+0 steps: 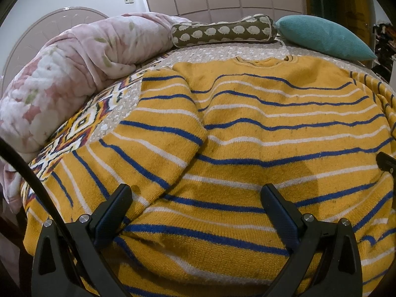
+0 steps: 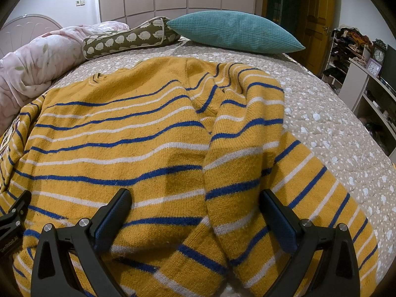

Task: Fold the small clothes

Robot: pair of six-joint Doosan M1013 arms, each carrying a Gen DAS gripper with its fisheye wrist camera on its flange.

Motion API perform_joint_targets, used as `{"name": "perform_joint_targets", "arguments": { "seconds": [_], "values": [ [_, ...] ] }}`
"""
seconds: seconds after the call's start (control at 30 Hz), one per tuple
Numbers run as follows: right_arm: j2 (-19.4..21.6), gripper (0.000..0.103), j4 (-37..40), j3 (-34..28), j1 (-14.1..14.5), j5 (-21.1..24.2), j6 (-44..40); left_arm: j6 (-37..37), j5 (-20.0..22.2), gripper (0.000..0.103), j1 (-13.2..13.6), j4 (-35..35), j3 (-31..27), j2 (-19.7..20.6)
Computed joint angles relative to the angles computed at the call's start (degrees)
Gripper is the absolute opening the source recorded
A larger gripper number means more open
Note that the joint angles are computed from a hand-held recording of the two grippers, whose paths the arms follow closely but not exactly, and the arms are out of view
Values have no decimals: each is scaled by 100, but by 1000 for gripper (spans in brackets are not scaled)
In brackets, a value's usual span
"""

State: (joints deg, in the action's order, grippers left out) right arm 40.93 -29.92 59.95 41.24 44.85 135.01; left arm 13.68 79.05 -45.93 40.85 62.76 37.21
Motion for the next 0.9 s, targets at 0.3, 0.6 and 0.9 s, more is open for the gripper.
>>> {"name": "perform_joint_targets", "arguments": {
  "seconds": [0.3, 0.6, 0.9],
  "values": [
    [-1, 103, 7, -1, 1, 6, -6, 65, 65, 103, 0, 1, -51, 26],
    [-2, 103, 2, 1, 2, 9, -4, 83, 109, 103, -8, 24, -69, 42],
    [-2, 103, 2, 0, 2, 12, -6, 106, 151, 103, -14, 39, -84, 56]
  ]
}}
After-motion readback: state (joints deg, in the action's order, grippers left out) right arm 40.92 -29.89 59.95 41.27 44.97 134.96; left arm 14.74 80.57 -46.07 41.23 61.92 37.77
